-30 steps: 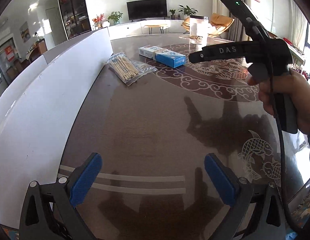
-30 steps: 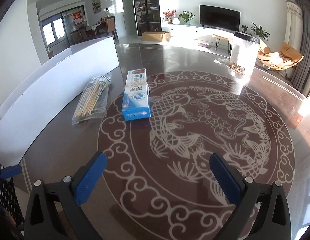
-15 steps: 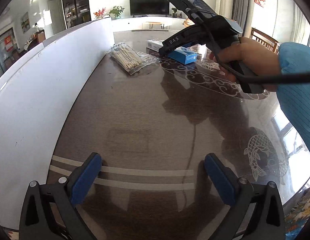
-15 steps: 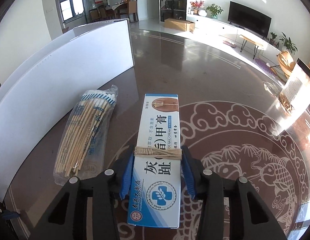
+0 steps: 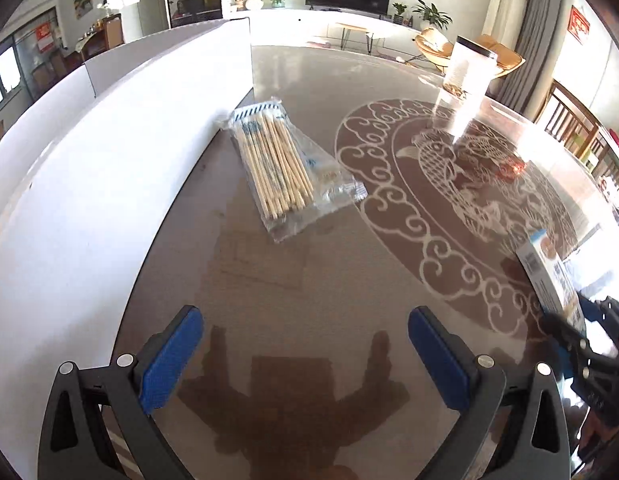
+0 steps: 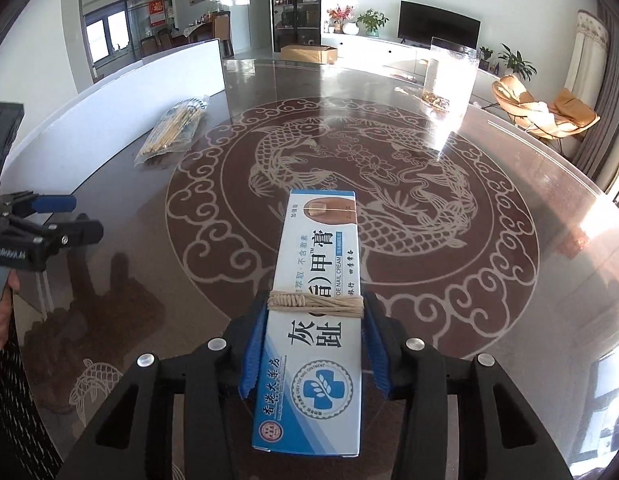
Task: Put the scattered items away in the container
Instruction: 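Grasp the bagged cotton swabs with the left tool while the right tool holds the box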
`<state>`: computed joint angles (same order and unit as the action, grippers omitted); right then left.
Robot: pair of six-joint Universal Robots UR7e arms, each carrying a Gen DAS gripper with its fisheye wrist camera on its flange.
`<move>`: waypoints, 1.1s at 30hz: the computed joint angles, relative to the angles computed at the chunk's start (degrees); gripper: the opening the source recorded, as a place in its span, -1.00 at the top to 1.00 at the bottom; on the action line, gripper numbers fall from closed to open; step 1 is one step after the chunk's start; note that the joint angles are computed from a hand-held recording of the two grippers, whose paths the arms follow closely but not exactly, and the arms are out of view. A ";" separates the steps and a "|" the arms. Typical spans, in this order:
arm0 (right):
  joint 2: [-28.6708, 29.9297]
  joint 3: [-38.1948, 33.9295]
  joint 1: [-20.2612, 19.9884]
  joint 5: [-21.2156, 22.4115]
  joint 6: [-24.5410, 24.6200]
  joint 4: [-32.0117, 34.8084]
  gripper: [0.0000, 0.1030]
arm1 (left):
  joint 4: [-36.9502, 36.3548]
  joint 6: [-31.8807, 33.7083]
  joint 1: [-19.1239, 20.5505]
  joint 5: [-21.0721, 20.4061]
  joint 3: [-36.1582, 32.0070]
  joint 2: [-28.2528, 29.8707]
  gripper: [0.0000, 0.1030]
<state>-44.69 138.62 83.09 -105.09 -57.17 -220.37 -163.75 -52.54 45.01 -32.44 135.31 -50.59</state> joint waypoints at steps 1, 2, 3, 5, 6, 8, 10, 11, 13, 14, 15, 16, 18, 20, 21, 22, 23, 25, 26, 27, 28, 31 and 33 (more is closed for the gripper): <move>0.15 -0.08 0.02 -0.12 -0.09 -0.21 0.11 | 2.31 -0.91 1.31 1.69 -2.95 0.64 -1.00; 0.35 -0.15 0.05 -0.23 -0.24 -0.50 0.11 | 4.73 -2.12 2.47 3.07 -5.44 1.04 -1.00; 0.04 0.21 -0.03 -0.18 -0.34 -0.60 0.11 | 6.37 -2.64 3.65 4.22 -8.00 1.83 -1.00; -0.42 0.22 0.08 -0.20 -0.19 -0.10 0.11 | 10.46 -3.99 5.68 6.67 -12.71 3.33 -1.00; -0.48 0.19 0.06 -0.20 -0.18 0.00 0.11 | 13.58 -5.40 6.53 8.11 -14.92 4.03 -1.00; -0.15 0.21 0.14 -0.22 -0.05 -0.30 0.11 | 19.89 -9.62 7.80 10.16 -18.33 5.04 -1.00; -0.17 0.21 0.11 -0.20 -0.06 -0.28 0.11 | 23.28 -12.68 9.62 10.31 -20.84 5.84 -1.00; -0.17 0.21 0.11 -0.20 -0.06 -0.28 0.11 | 22.83 -12.49 10.75 9.44 -21.73 6.25 -1.00; -0.20 0.05 0.23 -0.23 0.12 -0.01 0.11 | 15.45 -8.47 12.25 7.62 -21.73 6.99 -1.00; -0.17 0.04 0.19 -0.22 0.06 -0.05 0.11 | 13.31 -6.94 12.53 7.65 -21.36 6.93 -1.00; -0.16 0.02 0.18 -0.21 0.07 -0.03 0.11 | 12.60 -5.55 12.74 7.60 -21.80 7.09 -1.00; -0.19 0.03 0.17 -0.19 0.08 0.00 0.11 | 11.33 -3.70 12.80 7.72 -22.05 7.30 -1.00; -0.12 0.11 0.18 -0.19 0.12 -0.15 0.11 | 7.69 0.93 12.84 7.80 -22.38 8.03 -1.00; -0.12 0.11 0.18 -0.19 0.12 -0.15 0.11 | 1.36 9.68 12.56 6.43 -22.07 8.77 -1.00; -0.11 0.13 0.18 -0.17 0.14 -0.17 0.11 | -2.51 14.10 12.21 6.43 -21.68 9.49 -0.91; -0.15 0.13 0.17 -0.17 0.13 -0.14 0.11 | -7.31 17.89 11.71 6.63 -21.02 10.18 -0.41; -0.14 0.11 0.17 -0.18 0.13 -0.13 0.11 | -11.06 21.40 11.12 6.65 -20.39 10.66 -0.15; -0.14 0.13 0.16 -0.17 0.14 -0.15 0.11 | -13.61 25.80 10.24 5.35 -19.26 10.56 0.16; -0.14 0.13 0.16 -0.17 0.14 -0.15 0.11 | -14.75 27.17 9.85 4.45 -18.31 10.31 0.19; -0.17 0.13 0.16 -0.17 0.14 -0.13 0.11 | -15.51 27.27 9.05 3.76 -16.65 9.78 0.20; -0.17 0.13 0.16 -0.17 0.14 -0.13 0.11 | -16.19 27.07 8.00 3.37 -14.68 9.32 0.20; -0.16 0.15 0.16 -0.16 0.14 -0.15 0.11 | -17.47 24.13 3.85 1.60 -7.14 7.46 0.20; -0.16 0.15 0.16 -0.16 0.14 -0.15 0.11 | -17.02 19.67 0.02 0.69 -1.97 6.51 0.20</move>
<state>-44.85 138.77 83.24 -105.25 -57.03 -220.52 -180.77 -32.86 45.03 -31.76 133.34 -44.08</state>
